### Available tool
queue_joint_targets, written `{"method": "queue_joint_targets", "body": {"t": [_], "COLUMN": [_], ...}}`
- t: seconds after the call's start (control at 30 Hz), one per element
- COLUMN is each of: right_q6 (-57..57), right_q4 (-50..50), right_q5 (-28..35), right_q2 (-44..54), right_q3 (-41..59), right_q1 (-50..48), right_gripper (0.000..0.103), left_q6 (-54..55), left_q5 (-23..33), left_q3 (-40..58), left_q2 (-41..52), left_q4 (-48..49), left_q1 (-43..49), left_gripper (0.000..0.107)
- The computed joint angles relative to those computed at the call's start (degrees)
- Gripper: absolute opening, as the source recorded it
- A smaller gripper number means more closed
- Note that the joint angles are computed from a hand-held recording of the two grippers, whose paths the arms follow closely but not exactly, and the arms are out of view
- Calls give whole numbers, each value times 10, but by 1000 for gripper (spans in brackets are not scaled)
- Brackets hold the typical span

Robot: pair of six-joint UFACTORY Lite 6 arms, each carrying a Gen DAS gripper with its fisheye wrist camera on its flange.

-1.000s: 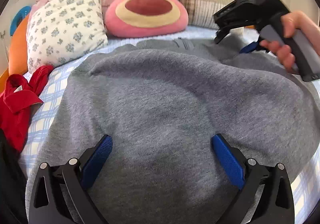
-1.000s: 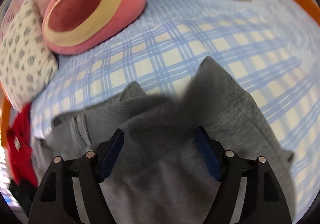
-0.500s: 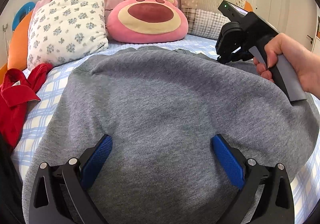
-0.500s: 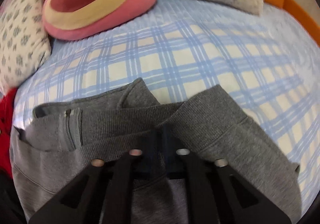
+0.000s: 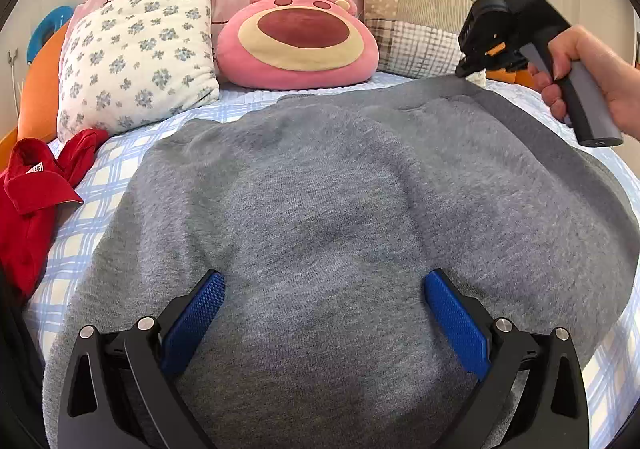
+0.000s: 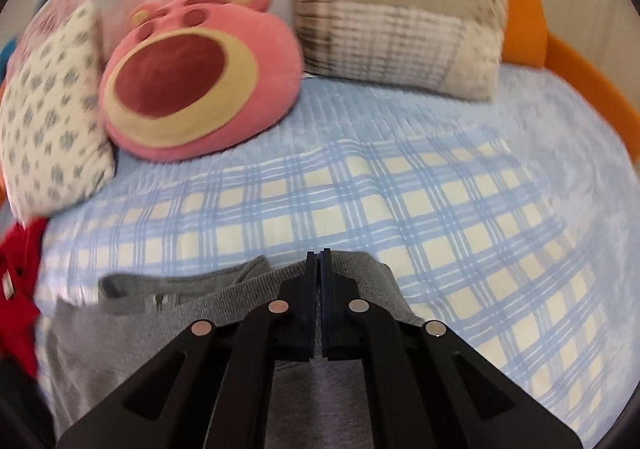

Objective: Fold large clothes

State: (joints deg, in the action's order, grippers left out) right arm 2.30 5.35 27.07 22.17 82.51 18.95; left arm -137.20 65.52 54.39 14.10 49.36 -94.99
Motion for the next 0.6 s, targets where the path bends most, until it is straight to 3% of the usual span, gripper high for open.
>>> {"method": "queue_joint_targets", "body": {"t": [0.17, 0.3, 0.4, 0.5, 0.57, 0.6], "right_q6": [-26, -41, -168, -268, -346, -375], "right_q4": [30, 31, 107, 146, 167, 166], "right_q5": [-37, 30, 19, 59, 89, 83], "right_q2": [61, 116, 0, -118, -196, -235], "right_q3": [-5, 32, -70, -155, -208, -236], "right_q1": [5, 10, -16, -61, -118, -147], "right_gripper": [2, 6, 6, 7, 53, 96], "left_q6": [-8, -14, -14, -11, -6, -1], "left_q5": [-3, -3, -3, -2, 1, 4], "left_q3": [-4, -4, -3, -1, 1, 5], "left_q2": [-1, 2, 3, 5, 5, 7], "left_q4": [4, 7, 7, 5, 2, -1], "left_q1": [0, -1, 0, 0, 1, 1], "left_gripper": [101, 101, 101, 101, 101, 101]}}
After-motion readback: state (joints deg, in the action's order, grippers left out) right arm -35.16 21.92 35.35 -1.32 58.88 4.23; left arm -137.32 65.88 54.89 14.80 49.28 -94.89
